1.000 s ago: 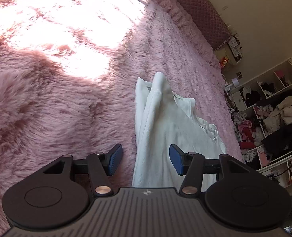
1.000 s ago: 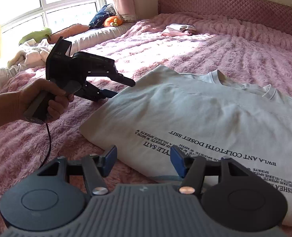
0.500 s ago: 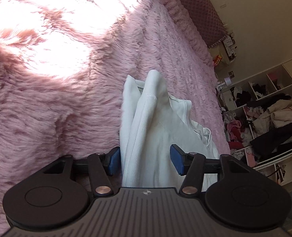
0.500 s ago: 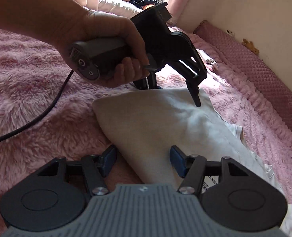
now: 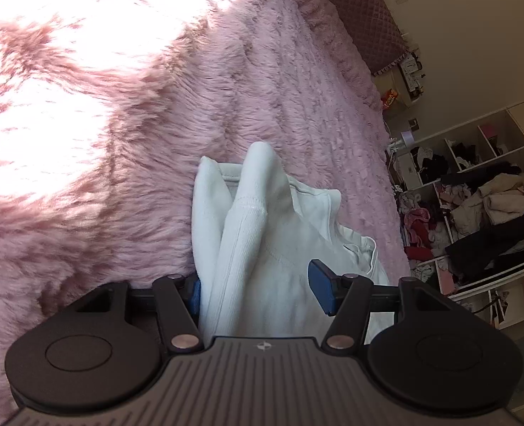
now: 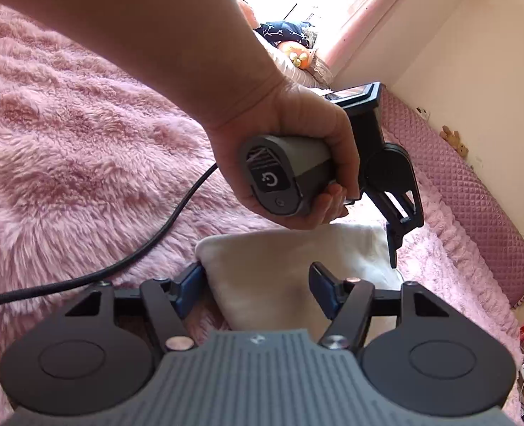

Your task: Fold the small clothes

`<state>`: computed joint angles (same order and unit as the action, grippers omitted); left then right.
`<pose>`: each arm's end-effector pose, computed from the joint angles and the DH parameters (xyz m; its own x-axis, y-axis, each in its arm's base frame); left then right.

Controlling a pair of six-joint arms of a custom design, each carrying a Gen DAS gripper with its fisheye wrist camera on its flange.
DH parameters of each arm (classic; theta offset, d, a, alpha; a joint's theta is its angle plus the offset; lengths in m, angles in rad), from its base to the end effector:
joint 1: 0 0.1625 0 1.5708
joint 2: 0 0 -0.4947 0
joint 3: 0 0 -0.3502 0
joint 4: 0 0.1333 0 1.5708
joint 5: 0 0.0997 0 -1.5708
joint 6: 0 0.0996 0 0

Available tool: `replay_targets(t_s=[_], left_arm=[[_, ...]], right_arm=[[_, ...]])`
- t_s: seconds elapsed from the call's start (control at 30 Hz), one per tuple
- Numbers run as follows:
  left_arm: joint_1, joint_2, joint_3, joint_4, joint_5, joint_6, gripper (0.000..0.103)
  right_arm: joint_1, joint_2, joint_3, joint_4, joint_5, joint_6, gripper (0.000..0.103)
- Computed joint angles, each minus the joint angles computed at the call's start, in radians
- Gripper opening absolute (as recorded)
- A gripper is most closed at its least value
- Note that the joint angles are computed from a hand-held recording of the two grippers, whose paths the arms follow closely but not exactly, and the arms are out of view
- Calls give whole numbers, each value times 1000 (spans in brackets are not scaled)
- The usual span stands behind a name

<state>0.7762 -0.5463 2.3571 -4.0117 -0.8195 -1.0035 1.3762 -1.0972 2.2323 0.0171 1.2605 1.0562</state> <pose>-0.1893 -0.4679 0.0793 -0.9156 -0.3486 0.2006 -0.3640 0.5063 -0.7817 0.0986 -0.3465 0.1581 0.3179 -0.8110 0.4911 -0.9211 -0.3869 -0.0428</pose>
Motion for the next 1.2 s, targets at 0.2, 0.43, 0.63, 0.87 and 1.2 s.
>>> replay_targets(t_s=[0.2, 0.43, 0.63, 0.87, 1.2], left_arm=[[32, 14, -19, -65, -36, 23, 68], [51, 11, -19, -89, -85, 55, 77], [32, 11, -8, -58, -15, 47, 33], [7, 10, 3, -84, 18, 14, 17], [-65, -49, -83, 142, 115, -25, 15]], right_arm=[[-84, 18, 109, -141, -119, -186, 61], [-81, 42, 138, -230, -151, -196, 62], [-91, 36, 142, -204, -149, -204, 6], [-76, -9, 113, -130, -130, -77, 2], [-24, -136, 23, 4, -138, 218, 1]])
